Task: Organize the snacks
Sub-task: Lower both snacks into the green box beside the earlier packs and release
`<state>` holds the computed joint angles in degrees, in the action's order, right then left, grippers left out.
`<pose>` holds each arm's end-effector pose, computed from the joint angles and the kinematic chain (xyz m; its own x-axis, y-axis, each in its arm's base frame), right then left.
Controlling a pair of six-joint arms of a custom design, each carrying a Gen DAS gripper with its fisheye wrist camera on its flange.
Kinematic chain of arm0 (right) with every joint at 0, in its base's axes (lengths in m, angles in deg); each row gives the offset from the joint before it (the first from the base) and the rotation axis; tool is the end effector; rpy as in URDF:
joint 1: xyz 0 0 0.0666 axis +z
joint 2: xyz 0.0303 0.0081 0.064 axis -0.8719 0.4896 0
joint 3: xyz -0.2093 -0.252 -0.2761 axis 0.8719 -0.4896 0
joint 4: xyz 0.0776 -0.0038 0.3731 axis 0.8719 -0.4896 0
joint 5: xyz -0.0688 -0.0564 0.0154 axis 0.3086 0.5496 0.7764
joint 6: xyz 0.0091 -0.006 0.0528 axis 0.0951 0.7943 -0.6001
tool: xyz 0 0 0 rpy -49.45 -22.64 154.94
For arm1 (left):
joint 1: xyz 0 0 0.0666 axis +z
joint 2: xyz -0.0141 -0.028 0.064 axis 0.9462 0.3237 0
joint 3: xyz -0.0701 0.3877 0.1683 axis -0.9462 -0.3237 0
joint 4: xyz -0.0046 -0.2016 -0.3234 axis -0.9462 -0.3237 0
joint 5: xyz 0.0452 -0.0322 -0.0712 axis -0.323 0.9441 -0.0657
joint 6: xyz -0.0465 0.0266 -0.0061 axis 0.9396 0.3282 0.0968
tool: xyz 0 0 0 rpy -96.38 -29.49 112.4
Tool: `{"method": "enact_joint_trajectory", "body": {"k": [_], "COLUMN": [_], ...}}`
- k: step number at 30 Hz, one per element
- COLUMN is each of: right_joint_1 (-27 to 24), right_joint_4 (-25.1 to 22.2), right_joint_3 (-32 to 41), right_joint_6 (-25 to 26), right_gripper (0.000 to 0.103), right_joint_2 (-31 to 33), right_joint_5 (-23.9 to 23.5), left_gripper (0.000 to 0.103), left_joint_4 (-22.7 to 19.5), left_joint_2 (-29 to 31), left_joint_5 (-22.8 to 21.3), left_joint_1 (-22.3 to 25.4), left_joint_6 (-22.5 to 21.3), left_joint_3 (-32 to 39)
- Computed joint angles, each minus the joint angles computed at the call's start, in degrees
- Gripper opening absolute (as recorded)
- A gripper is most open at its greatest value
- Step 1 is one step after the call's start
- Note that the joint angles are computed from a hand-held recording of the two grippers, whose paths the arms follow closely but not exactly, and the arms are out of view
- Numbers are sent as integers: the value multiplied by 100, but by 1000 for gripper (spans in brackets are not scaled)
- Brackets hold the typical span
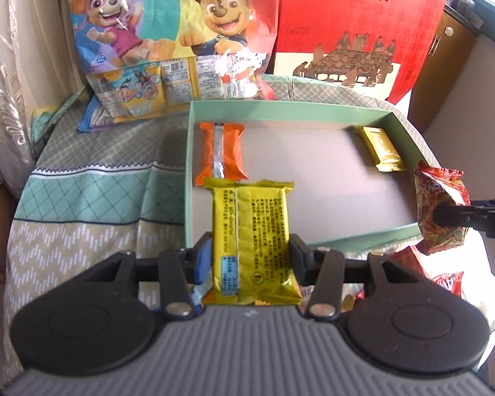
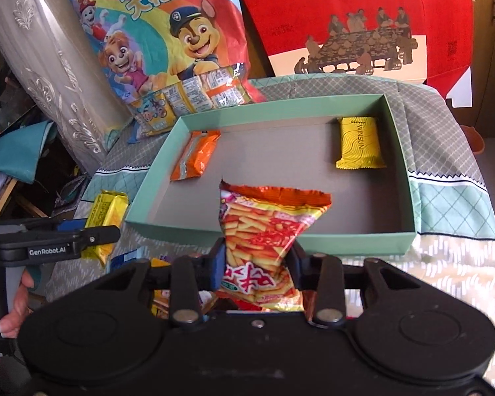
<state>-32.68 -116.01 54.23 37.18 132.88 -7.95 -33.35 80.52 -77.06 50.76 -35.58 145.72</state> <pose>0.4232 0.2176 0.5059 -0.7906 0.2666 -0.5512 0.1443 0.9560 0.2555 0.5235 -0.1996 0.4897 -0.7461 0.3165 -0.5858 0.4433 0.8926 -0.0824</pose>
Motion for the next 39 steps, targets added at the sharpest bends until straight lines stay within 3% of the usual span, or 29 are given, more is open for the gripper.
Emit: {"method": "enact_joint_trajectory", "body": {"k": [10, 16, 21, 23, 24, 25, 26, 27, 34, 39], "right_joint_1": [-1139, -1416, -1549, -1571, -1569, -1561, -1541, -1525, -1412, -1229], "right_joint_4": [71, -44, -33, 4, 33, 111, 244, 368, 354, 236], "right_joint_3": [1053, 1614, 1773, 1792, 1780, 1750, 1656, 1579, 1425, 1226], "right_joint_6": [812, 1074, 1189, 1197, 1162, 1108, 1067, 1054, 908, 799], "right_gripper": [37, 37, 38, 41, 54, 77, 87, 98, 103, 103], "right_joint_2": [1378, 2044, 2333, 2388, 2382, 2365, 2288, 2219, 1928, 1580], "right_joint_5": [-456, -740, -941, -995, -1006, -987, -916, -858, -666, -531], "left_gripper": [47, 47, 47, 48, 56, 65, 82, 91, 102, 103], "left_joint_4": [-577, -1009, -1174, -1096, -979, -891, -764, -593, -490, -349], "left_joint_2": [1907, 2812, 3167, 3174, 3110, 3060, 2971, 2864, 2440, 1930], "left_joint_5": [-364, -341, -361, -486, -569, -639, -692, -756, -727, -721], "left_joint_1": [-285, -341, -360, -383, -398, -412, -419, -430, -444, -468], "left_joint_6": [262, 405, 434, 371, 375, 383, 395, 406, 467, 429], "left_joint_3": [2347, 3528, 3983, 3939, 3805, 3714, 3568, 3392, 2938, 2301]}}
